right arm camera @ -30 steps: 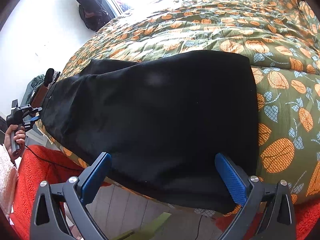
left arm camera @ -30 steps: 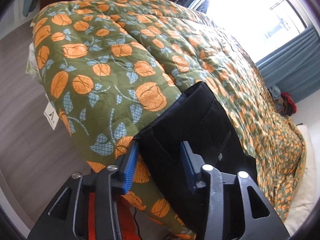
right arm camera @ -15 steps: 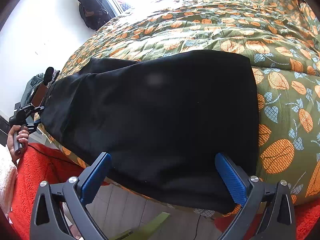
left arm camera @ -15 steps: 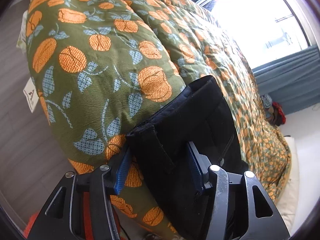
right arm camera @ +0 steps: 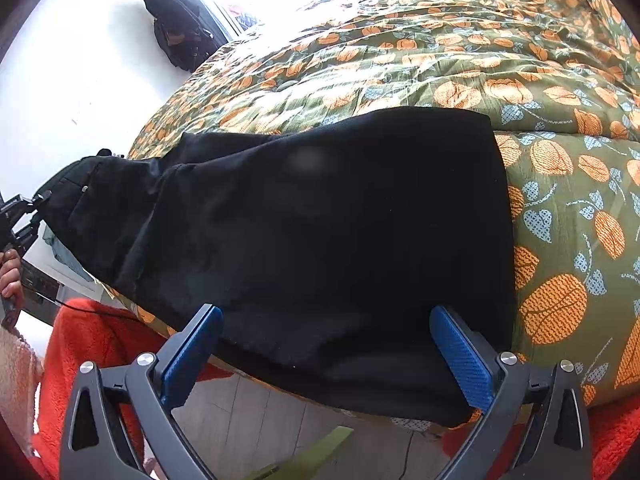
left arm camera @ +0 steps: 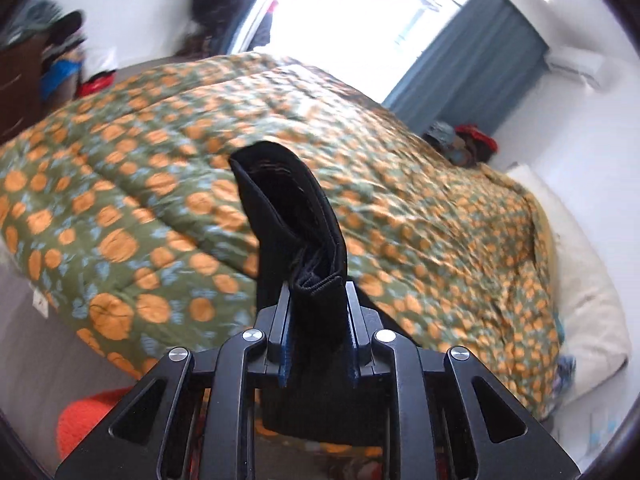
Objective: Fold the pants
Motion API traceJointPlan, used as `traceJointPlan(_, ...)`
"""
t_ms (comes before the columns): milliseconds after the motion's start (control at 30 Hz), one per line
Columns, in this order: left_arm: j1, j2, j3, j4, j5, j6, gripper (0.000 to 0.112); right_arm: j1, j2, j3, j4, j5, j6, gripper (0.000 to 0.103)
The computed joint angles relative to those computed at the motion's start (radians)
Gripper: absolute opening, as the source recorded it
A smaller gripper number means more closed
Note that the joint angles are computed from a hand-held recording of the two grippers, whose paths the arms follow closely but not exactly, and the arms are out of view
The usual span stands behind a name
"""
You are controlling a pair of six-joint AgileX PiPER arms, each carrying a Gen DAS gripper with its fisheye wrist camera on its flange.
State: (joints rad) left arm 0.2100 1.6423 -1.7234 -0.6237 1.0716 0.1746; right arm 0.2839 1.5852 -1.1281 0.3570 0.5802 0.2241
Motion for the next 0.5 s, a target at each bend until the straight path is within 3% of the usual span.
traceJointPlan(100,-0.251,-0.007,-0.04,0.079,0.012,-0.018,0.021,-0.059,-0.057,0.059,0.238,-0.047,-0.163,0.095)
traceJointPlan(167,-0.422,0.012,-0.018,0.153,-0.029,-0.031,0.024,-0.077,-0.104,0.097,0.286,-0.098,-0.185,0.095)
traceJointPlan(233,-0.577,0.071,0.015,0.21,-0.073,-0.048,0.033,-0.095,-0.151,0.129,0.292,-0.144,-0.186,0.095)
traceJointPlan(267,-0.629,0.118,0.014,0.214,-0.077,-0.054,0.045,-0.108,-0.169,0.141,0.301,-0.158,-0.195,0.095)
traceJointPlan(367,-0.73,0.24,-0.008,0.247,-0.055,-0.081,0.047,-0.153,-0.209,0.175,0.361,-0.162,-0.242,0.095)
traceJointPlan(467,-0.688,0.2,0.031,0.149,-0.039,-0.048,0.049,-0.236,-0.253,0.232,0.59,-0.112,-0.415,0.095)
traceJointPlan(500,-0.656,0.18,0.025,0.11,-0.019,-0.025,0.058,-0.268,-0.268,0.254,0.685,-0.084,-0.48,0.095)
